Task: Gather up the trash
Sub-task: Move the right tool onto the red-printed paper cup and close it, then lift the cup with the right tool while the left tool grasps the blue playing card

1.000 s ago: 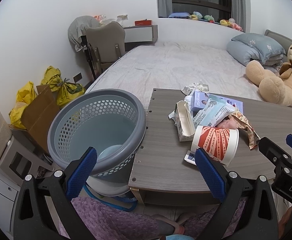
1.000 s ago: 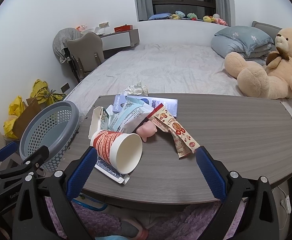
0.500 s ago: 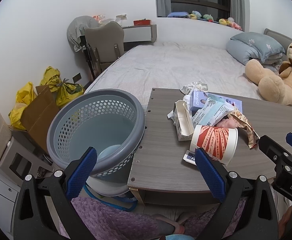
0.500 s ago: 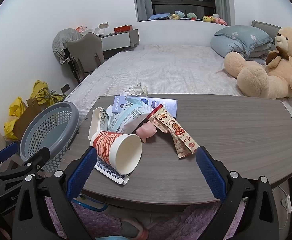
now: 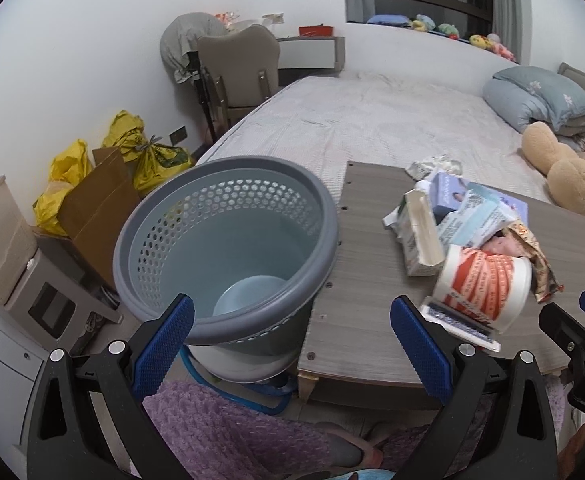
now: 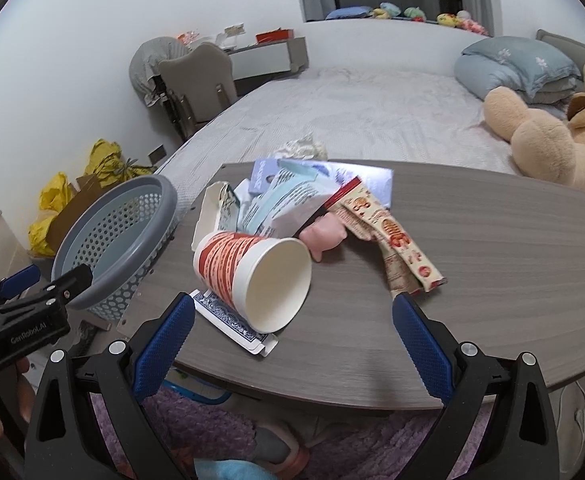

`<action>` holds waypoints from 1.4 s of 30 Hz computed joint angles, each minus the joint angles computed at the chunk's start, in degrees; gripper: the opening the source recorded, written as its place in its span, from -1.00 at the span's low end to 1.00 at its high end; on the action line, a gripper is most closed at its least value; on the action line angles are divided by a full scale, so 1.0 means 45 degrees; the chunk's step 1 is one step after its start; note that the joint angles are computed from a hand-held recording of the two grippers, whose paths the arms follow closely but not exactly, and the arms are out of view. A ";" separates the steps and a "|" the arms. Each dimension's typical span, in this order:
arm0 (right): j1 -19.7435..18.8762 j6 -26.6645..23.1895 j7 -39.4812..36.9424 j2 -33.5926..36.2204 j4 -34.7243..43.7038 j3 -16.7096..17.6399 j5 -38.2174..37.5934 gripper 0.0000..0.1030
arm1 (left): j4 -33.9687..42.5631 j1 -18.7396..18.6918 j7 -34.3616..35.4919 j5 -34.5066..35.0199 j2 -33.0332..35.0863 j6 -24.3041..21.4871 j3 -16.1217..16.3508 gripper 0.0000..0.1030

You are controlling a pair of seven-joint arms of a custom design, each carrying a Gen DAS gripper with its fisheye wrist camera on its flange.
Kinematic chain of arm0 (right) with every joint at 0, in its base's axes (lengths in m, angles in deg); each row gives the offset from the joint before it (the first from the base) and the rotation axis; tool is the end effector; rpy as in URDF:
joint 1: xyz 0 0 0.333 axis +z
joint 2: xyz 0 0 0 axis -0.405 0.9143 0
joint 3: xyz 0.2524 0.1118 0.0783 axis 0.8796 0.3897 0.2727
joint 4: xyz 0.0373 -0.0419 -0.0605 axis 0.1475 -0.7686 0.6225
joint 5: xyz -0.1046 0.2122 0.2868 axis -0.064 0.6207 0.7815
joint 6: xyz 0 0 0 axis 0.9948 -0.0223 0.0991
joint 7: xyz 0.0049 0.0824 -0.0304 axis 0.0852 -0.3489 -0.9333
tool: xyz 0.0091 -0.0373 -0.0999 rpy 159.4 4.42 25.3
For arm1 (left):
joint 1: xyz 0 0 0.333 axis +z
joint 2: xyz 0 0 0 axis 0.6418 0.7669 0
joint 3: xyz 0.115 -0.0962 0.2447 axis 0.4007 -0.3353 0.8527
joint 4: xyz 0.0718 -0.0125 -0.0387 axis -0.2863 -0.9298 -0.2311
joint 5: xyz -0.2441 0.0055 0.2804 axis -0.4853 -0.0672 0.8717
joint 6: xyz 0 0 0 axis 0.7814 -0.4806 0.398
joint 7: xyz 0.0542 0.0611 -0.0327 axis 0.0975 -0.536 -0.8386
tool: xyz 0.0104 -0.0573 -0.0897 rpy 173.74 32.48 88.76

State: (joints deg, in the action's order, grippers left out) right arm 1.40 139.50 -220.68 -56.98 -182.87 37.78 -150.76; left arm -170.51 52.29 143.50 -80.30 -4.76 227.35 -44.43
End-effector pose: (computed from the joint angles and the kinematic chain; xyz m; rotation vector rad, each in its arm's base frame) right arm 0.5260 0.2633 0.3091 -1.3654 2.0692 -0.6967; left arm 0.6265 -0.0501 0.3125 -1.4522 2.0436 -0.7688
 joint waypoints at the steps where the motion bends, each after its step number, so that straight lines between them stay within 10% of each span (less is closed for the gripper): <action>1: -0.0105 0.0226 -0.0202 0.0184 0.0144 -0.0007 0.0082 0.84 | 0.0116 -0.0214 -0.0078 -0.0014 0.0078 -0.0047 0.0262 0.88; 19: -0.1237 0.3166 -0.8021 0.3033 0.2497 -0.0025 0.5256 0.84 | 0.1541 -0.2096 -0.0740 -0.0077 0.1063 -0.1048 0.2172 0.88; 30: -0.0399 0.3575 -1.0042 0.3543 0.2789 -0.0922 0.7078 0.81 | 0.2167 -0.3241 -0.1627 0.0477 0.1440 -0.1560 0.3377 0.88; 42: 0.1841 0.4492 -1.0346 0.3344 0.2174 -0.3144 0.8252 0.58 | 0.1661 -0.2289 -0.1036 0.0579 0.1196 -0.1215 0.2246 0.88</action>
State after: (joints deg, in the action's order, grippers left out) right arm 9.69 159.71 -267.23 -41.93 -173.09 23.63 -113.63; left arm -163.04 41.99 138.84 -77.69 0.62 221.88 -34.33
